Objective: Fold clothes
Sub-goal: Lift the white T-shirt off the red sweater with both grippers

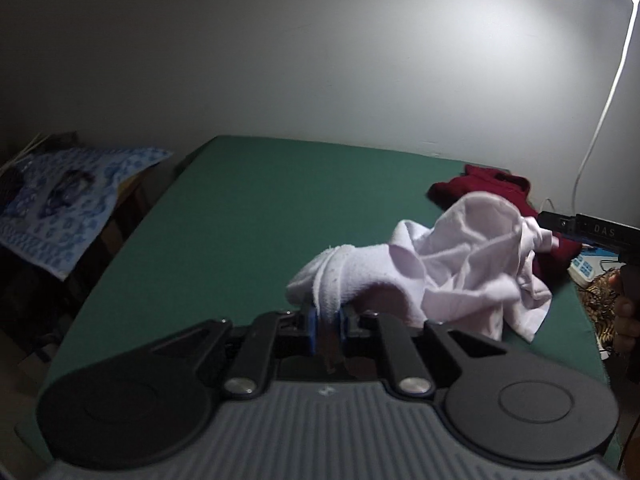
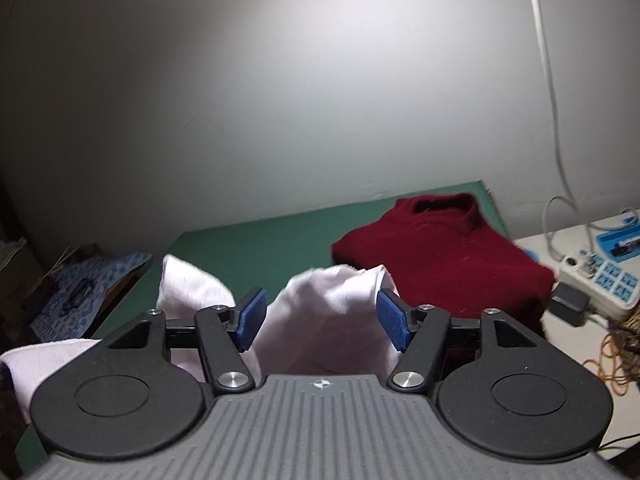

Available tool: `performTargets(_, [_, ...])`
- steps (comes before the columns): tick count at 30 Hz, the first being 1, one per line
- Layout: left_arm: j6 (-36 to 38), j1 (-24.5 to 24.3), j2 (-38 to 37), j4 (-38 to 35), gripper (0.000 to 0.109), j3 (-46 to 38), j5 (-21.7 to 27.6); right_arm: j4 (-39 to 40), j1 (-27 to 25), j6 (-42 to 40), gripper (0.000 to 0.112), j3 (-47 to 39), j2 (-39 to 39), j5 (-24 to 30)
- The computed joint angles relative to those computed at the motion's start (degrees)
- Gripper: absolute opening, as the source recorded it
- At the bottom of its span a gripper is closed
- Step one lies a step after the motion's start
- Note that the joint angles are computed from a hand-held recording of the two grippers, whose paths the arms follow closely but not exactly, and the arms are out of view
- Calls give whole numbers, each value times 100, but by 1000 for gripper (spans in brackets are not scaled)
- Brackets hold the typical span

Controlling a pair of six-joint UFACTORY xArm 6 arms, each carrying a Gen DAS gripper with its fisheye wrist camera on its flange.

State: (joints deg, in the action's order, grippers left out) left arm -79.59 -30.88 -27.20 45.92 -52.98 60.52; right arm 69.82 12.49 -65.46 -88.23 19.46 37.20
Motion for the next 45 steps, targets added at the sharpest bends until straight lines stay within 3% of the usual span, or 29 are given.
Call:
performTargets(5, [-200, 24, 35, -228, 11, 156, 31, -753, 365, 281, 67, 289, -101, 1091])
performTargets(6, [-195, -19, 39, -176, 11, 128, 67, -932, 476, 341, 62, 354, -103, 1194])
performTargets(7, [-188, -61, 42, -126, 11, 100, 103, -1194, 555, 528, 28, 319, -63, 1250])
performTargets(8, [-161, -42, 25, -93, 11, 75, 65, -1276, 608, 614, 1, 292, -6, 1207])
performTargets(11, [29, 141, 31, 32, 11, -18, -204, -189, 407, 743, 0, 454, -465, 1164])
performTargets(14, [200, 239, 260, 296, 11, -324, -662, 1041, 96, 100, 0, 119, -652, 519])
performTargets(17, [280, 305, 541, 608, 13, -621, -1299, 949, -81, 21, 18, -133, -763, 333])
performTargets(19, [213, 279, 705, 860, 18, -764, -1531, 538, -71, 214, 74, -20, -911, 255])
performTargets(20, [258, 240, 760, 900, 22, -809, -1492, 514, -47, 179, 82, 207, -1011, 372])
performTargets(23, [405, 124, 924, 1006, 26, -945, -1364, 268, 193, -178, 82, 902, -1157, 670])
performTargets(25, [528, 66, 983, 956, 27, -975, -1196, 198, 541, -238, 82, 1244, -1112, 95])
performTargets(26, [586, 33, 959, 864, 27, -937, -976, -24, 648, 92, 81, 1275, -979, -31])
performTargets(28, [523, -34, 783, 780, 28, -724, -616, -572, 656, 1074, 72, 1082, -635, 383])
performTargets(30, [375, -129, 493, 723, 45, -414, -216, -469, 534, 1558, 68, 1020, -520, 984])
performTargets(33, [444, -161, -70, 523, 76, 234, -10, 112, 519, 1307, 71, 1286, -800, 1168])
performTargets(36, [687, -100, -488, 328, 88, 873, -92, 444, 714, 744, 83, 1601, -1252, 1012])
performTargets(38, [1001, 229, -649, -9, 89, 1281, -540, 72, 1028, 608, 83, 1757, -1391, 565])
performTargets(40, [1517, 770, -780, -711, 88, 1690, -1314, -772, 1489, 984, 71, 1942, -1361, -398])
performTargets(41, [1731, 964, -781, -894, 85, 1838, -1601, -1024, 1585, 1351, 23, 2066, -1382, -710])
performTargets(42, [1962, 1152, -770, -1087, 78, 1980, -1881, -1037, 1557, 1734, 12, 2153, -1457, -789])
performTargets(43, [2153, 1283, -694, -1150, 72, 2039, -2031, -900, 1529, 1957, 12, 2246, -1520, -885])
performTargets(45, [2736, 1631, -520, -1547, 48, 2160, -2464, -46, 1408, 1684, 11, 2476, -1889, -960])
